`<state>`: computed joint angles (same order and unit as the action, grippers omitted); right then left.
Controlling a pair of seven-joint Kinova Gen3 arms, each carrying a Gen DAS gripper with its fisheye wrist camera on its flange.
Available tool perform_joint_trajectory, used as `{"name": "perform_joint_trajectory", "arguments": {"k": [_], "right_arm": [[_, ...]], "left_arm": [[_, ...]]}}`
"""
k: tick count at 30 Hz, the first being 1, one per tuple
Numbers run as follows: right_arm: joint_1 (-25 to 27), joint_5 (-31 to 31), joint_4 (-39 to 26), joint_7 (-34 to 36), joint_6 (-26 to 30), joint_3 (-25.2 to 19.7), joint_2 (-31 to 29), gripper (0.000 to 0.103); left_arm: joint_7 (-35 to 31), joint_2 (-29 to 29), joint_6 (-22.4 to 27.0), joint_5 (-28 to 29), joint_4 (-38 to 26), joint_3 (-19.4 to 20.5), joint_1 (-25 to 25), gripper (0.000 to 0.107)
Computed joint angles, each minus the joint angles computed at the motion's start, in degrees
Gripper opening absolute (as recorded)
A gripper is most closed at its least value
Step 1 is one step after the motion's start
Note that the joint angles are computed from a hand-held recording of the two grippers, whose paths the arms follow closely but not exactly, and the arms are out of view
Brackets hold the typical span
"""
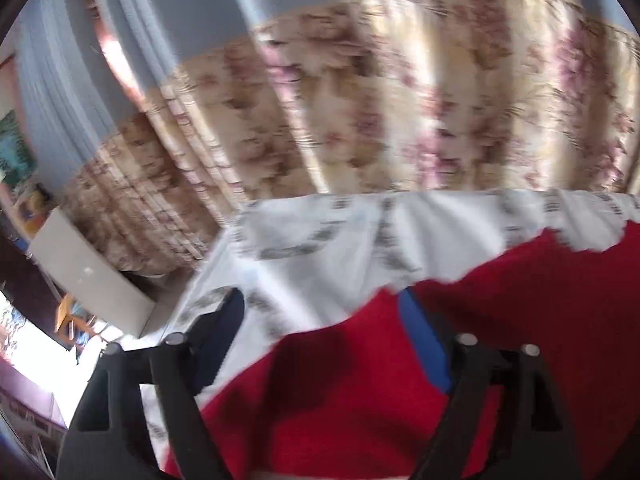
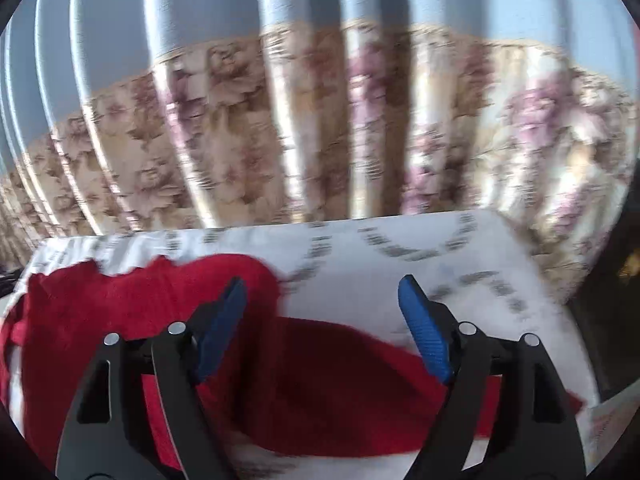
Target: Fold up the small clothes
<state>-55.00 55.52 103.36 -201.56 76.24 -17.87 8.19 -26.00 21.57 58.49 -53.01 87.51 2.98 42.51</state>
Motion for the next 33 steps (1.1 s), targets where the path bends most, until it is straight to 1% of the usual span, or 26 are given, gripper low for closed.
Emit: {"name": "perform_joint_trajectory", "arguments": {"k": [1,2,3,5,6,8,10,12,13,14,15,16,17,18,19,20,22,23,25,26,28,29,30,31,32,33], "right_arm": [[0.63,-0.93,0.67,-0.25,1.11,-0.83,-0.82,0.079],[2.24,-2.49,1.75,-0.30,1.29,-2.13,-2.14,0.079],[2.86,-4.44,3.76,-0.63,0.90,-2.37,-4.22,0.079],[1.74,-6.91,6.39,-1.59,2.74,-2.08,-6.39,0.079],[2.06,-9.07,8.63,-2.20,3.11,-3.04,-8.35,0.079],[3.02,-11.50,11.98,-2.63,1.16,-4.67,-11.55,0.079],[4.05,-14.14,14.92,-3.85,1.11,-7.30,-13.63,0.080],[2.66,-15.94,17.65,-6.03,-0.22,-8.11,-15.17,0.080],[1.41,-16.33,18.36,-6.24,-0.42,-8.33,-15.42,0.080],[1.22,-16.83,18.42,-5.99,0.32,-9.57,-14.67,0.080],[1.53,-17.38,18.06,-5.47,1.98,-11.88,-13.32,0.080],[0.78,-17.39,17.63,-5.75,4.31,-13.53,-11.84,0.080],[0.64,-17.49,17.29,-5.98,6.43,-15.27,-10.46,0.080],[-0.55,-17.51,17.59,-7.03,7.62,-16.11,-9.52,0.080],[-2.43,-17.32,18.16,-7.84,7.88,-15.88,-9.16,0.080],[-3.28,-17.14,18.77,-7.72,7.20,-15.58,-9.19,0.079],[-4.39,-17.01,18.10,-5.80,7.11,-13.89,-8.29,0.079],[-4.64,-16.61,17.87,-4.59,7.03,-13.20,-8.18,0.079],[-3.35,-17.35,17.00,-0.18,5.03,-10.57,-7.42,0.075],[-2.76,-17.76,16.88,1.15,3.86,-9.18,-6.89,0.066],[-1.65,-18.11,17.11,1.01,2.93,-8.22,-7.92,0.037],[-0.37,-18.67,17.52,-0.45,2.54,-8.44,-8.48,0.014],[1.82,-18.94,18.37,-2.78,1.77,-9.72,-10.11,0.011],[3.00,-19.17,19.47,-5.11,0.27,-9.96,-12.36,0.009],[3.12,-19.05,20.39,-7.31,-0.49,-10.06,-13.55,0.007],[2.60,-19.15,20.38,-8.57,-0.33,-9.09,-14.26,0.007]], "left_arm": [[0.09,-1.64,-1.09,1.71,1.71,0.29,-1.40,0.081],[0.75,-4.10,-3.11,3.41,4.37,0.70,-3.10,0.081],[1.37,-6.15,-5.04,4.18,6.77,0.49,-3.74,0.080],[2.88,-9.07,-7.23,3.86,10.32,1.41,-4.77,0.081],[4.15,-10.73,-8.37,3.12,12.56,2.02,-4.97,0.081],[6.92,-13.35,-11.16,1.94,16.33,3.04,-5.53,0.081],[10.63,-15.75,-15.26,1.17,20.21,4.98,-7.54,0.081],[14.23,-17.42,-18.78,0.47,23.28,5.66,-8.41,0.081],[16.56,-18.13,-20.80,-0.24,24.88,6.56,-9.48,0.081],[18.89,-18.30,-21.89,-1.47,25.82,6.73,-9.50,0.081],[21.22,-18.60,-23.31,-2.73,27.21,7.17,-9.93,0.081],[23.07,-18.62,-23.80,-4.09,27.98,6.79,-9.31,0.081],[23.99,-18.31,-23.49,-5.39,28.31,7.47,-9.29,0.081],[23.98,-17.92,-23.13,-6.44,28.26,9.00,-10.33,0.081],[24.31,-17.64,-22.67,-7.66,28.28,9.80,-10.54,0.081],[25.58,-17.59,-22.24,-9.51,28.58,9.61,-9.68,0.081],[27.32,-17.78,-22.65,-11.30,29.32,9.89,-9.47,0.081],[27.43,-18.00,-23.51,-11.47,29.72,9.83,-9.79,0.081],[27.73,-18.29,-24.59,-11.79,30.35,9.98,-10.13,0.082],[28.88,-18.28,-24.39,-12.94,30.73,10.17,-9.98,0.083],[31.31,-18.07,-22.86,-15.56,31.35,10.66,-9.38,0.084],[32.61,-17.80,-21.67,-16.82,31.55,10.92,-8.95,0.084],[32.99,-17.68,-21.41,-17.15,31.65,11.01,-8.92,0.084],[32.86,-17.64,-21.66,-16.94,31.65,10.98,-9.06,0.084],[32.50,-17.67,-22.07,-16.55,31.64,10.89,-9.27,0.084],[32.31,-17.60,-22.52,-16.25,31.65,10.78,-9.47,0.084]]}}
